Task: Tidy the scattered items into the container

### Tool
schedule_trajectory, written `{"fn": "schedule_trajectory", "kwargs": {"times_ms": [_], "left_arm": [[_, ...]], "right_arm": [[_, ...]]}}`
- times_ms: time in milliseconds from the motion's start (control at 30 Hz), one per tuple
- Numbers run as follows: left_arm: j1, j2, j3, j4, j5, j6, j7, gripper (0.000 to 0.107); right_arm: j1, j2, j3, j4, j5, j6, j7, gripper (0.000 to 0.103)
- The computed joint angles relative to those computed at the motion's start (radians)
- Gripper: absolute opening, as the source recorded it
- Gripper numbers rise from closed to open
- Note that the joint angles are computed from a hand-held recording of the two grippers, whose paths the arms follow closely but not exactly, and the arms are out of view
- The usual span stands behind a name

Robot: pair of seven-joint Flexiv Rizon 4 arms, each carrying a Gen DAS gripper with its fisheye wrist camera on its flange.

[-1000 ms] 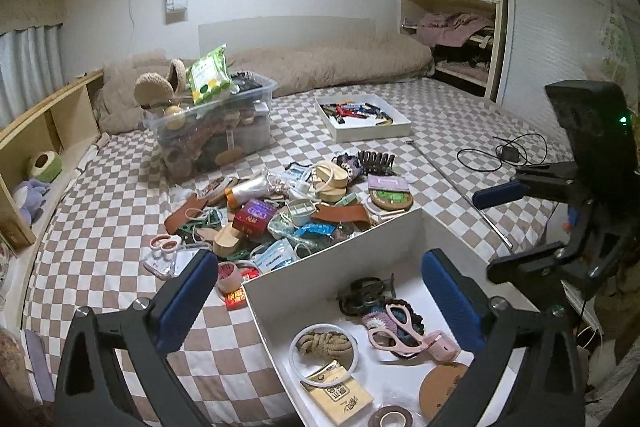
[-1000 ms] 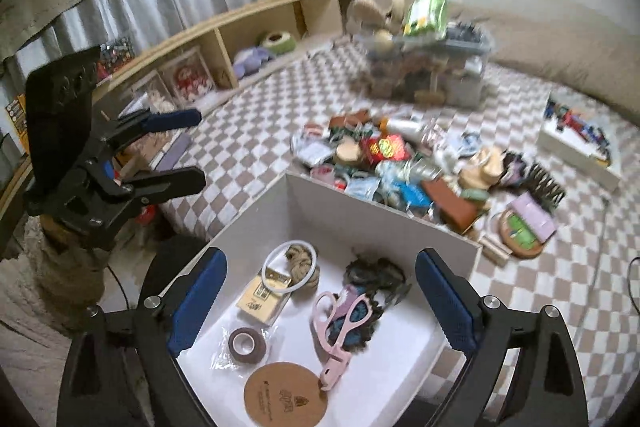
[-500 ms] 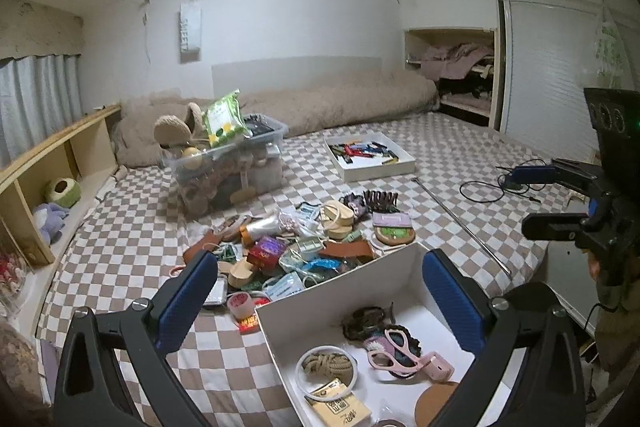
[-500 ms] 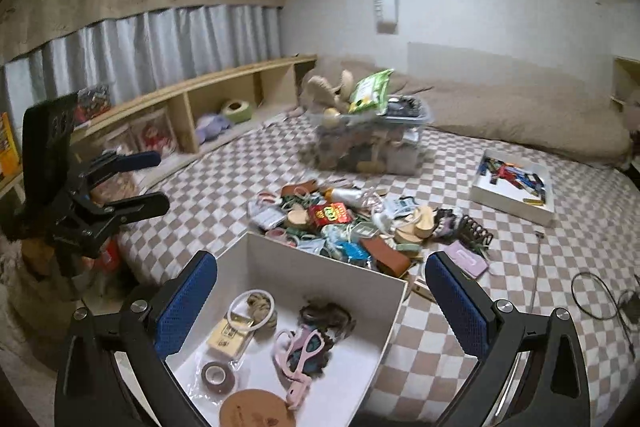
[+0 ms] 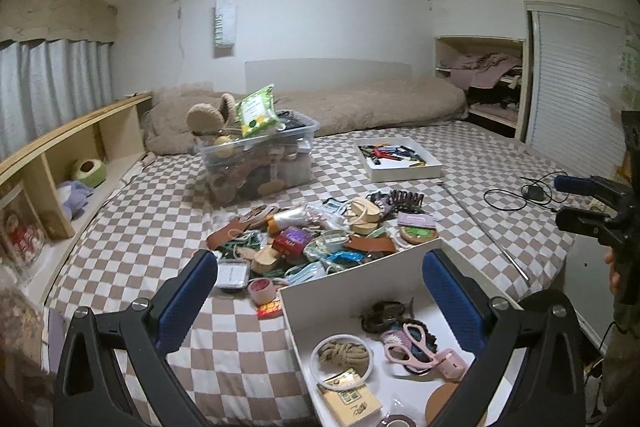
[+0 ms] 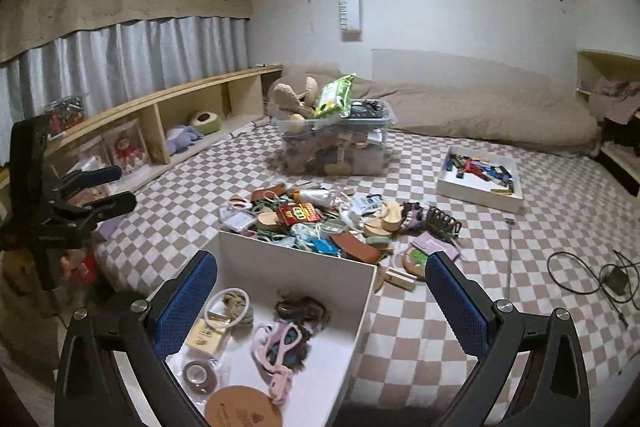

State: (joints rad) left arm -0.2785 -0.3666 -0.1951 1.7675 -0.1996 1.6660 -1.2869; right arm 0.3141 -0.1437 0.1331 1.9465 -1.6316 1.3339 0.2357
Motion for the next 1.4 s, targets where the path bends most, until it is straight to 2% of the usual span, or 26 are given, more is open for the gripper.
{"fn": "schedule_trajectory", "kwargs": {"times_ms": [267, 600, 1400], "left_arm": [[-0.089, -0.006, 0.13, 0.013, 0.028, -0.007, -0.086, 0.103], [-0.112, -0.014, 0.173, 0.014, 0.07, -0.034, -0.148, 0.103], [-0.058, -0.022, 0.101, 0.024, 0.064, -0.072, -0.139, 0.103]], "right_arm": [[0.004, 0.004, 0.004, 0.031, 0.023, -0.013, 0.003, 0.103], [0.006, 0.009, 0.004, 0.06, 0.064, -0.035, 0.01, 0.103], [0.043, -0.026, -0.006, 0.057, 0.154, -0.042, -0.074, 0.103]]}}
